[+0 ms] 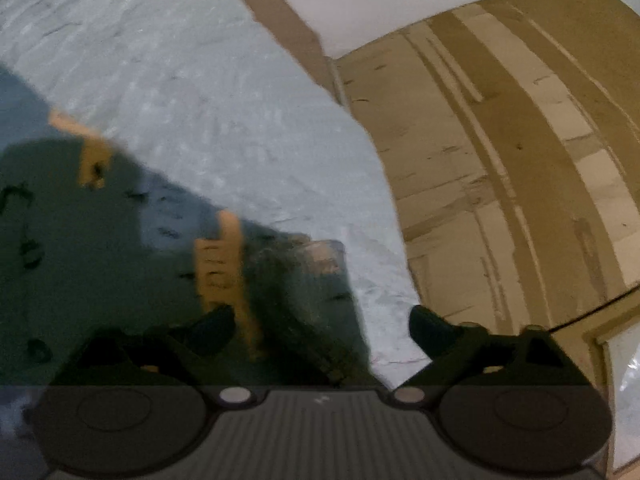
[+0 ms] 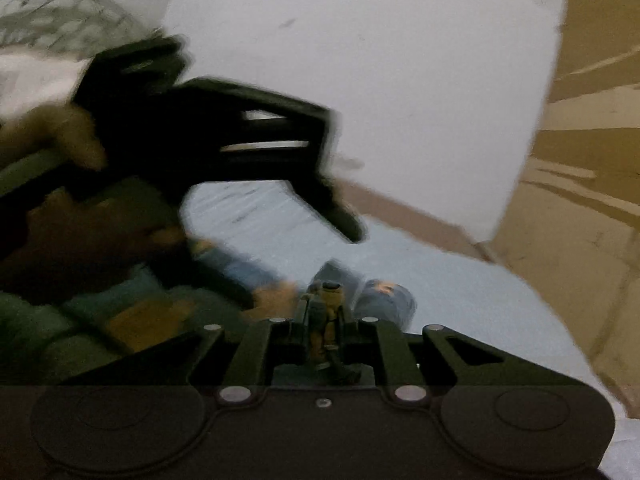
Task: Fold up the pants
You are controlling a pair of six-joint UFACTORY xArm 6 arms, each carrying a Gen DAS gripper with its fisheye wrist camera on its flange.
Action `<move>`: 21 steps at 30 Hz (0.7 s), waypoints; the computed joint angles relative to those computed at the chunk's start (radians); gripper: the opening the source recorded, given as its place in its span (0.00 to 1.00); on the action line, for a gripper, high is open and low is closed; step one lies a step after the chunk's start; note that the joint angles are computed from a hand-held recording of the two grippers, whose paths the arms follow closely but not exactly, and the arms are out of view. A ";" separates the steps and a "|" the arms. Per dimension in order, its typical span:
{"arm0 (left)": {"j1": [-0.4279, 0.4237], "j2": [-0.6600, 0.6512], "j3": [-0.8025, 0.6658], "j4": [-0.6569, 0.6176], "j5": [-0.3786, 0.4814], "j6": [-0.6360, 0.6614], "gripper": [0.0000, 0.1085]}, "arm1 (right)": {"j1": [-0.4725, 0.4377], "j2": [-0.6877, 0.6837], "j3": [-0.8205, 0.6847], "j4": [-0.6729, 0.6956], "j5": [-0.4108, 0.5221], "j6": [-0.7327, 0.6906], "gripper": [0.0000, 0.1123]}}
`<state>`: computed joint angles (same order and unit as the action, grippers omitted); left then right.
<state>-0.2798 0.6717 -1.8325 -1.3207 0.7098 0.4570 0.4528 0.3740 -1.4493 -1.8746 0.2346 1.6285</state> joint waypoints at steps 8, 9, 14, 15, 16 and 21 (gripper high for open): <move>-0.005 -0.037 0.069 0.032 -0.036 0.018 0.74 | -0.014 0.057 -0.030 0.205 -0.056 -0.124 0.12; -0.005 -0.038 0.070 0.038 -0.031 0.013 0.74 | -0.020 0.060 -0.037 0.177 -0.067 -0.071 0.12; -0.011 -0.058 0.089 0.058 -0.021 -0.021 0.74 | -0.044 0.050 -0.052 0.005 -0.116 0.255 0.12; -0.014 -0.055 0.084 0.063 -0.023 -0.035 0.74 | -0.046 0.053 -0.059 -0.017 -0.119 0.294 0.12; -0.017 -0.053 0.080 0.068 -0.027 -0.047 0.74 | -0.046 0.054 -0.062 -0.035 -0.120 0.323 0.12; -0.030 -0.027 0.048 0.093 -0.047 -0.135 0.48 | -0.037 0.038 -0.040 -0.049 -0.105 0.327 0.13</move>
<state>-0.3097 0.6444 -1.7844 -1.2275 0.6632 0.3218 0.4162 0.4118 -1.4891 -1.9235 0.1291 1.9550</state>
